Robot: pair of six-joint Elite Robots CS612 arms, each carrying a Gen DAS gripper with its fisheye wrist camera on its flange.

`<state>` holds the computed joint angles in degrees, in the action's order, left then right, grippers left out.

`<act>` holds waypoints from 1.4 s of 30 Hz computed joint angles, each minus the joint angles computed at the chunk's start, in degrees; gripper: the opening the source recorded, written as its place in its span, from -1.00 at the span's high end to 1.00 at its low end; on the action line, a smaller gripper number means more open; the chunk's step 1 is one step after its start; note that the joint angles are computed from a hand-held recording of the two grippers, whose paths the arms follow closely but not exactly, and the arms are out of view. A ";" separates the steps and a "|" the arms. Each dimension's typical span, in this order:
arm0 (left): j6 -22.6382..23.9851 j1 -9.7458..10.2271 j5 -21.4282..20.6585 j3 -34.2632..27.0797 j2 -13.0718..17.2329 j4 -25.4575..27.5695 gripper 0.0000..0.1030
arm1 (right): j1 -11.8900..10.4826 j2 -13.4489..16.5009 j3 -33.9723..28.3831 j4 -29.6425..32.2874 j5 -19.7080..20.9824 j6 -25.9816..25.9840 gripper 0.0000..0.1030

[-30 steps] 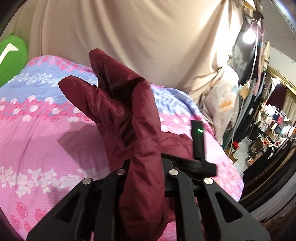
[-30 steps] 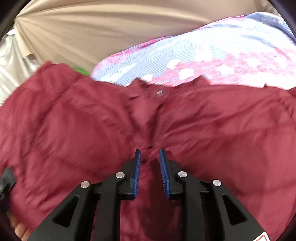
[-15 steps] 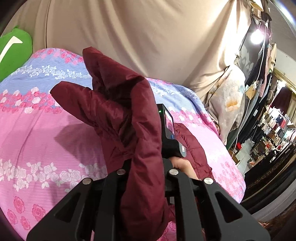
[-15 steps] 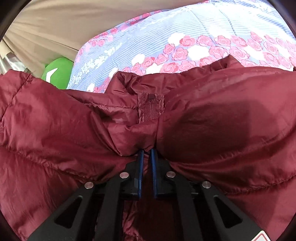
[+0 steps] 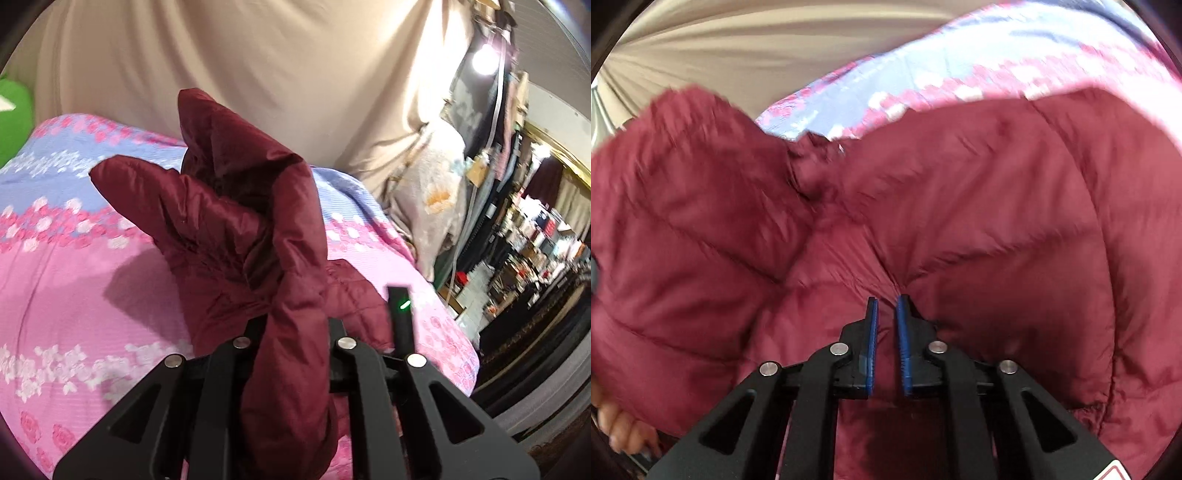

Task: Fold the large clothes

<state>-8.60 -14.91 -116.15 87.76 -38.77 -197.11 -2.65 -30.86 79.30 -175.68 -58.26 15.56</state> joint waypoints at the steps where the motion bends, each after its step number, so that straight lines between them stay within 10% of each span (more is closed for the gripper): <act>1: 0.56 -0.34 -0.09 -0.19 0.02 0.27 0.76 | -0.15 0.45 -0.07 -0.61 0.58 0.84 0.91; 11: 8.16 -5.26 -0.77 -3.83 1.36 8.73 0.76 | -2.79 0.84 2.62 -8.23 9.05 7.02 0.83; 29: 17.20 -11.67 3.31 -11.71 7.71 25.61 0.62 | -9.23 -5.67 21.09 -32.17 -0.20 16.00 0.65; 36: 13.48 -9.86 -3.49 -6.74 4.46 17.42 -0.58 | -10.04 -7.00 22.24 -37.58 -1.00 16.31 0.17; 42: 3.16 -5.76 -4.10 -2.75 2.16 8.69 -0.75 | -8.81 -7.86 23.79 -42.21 1.14 14.26 -0.22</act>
<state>-5.45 -20.67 -120.25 85.01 -36.61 -188.42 -11.46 -38.72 103.09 -217.89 -57.12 29.83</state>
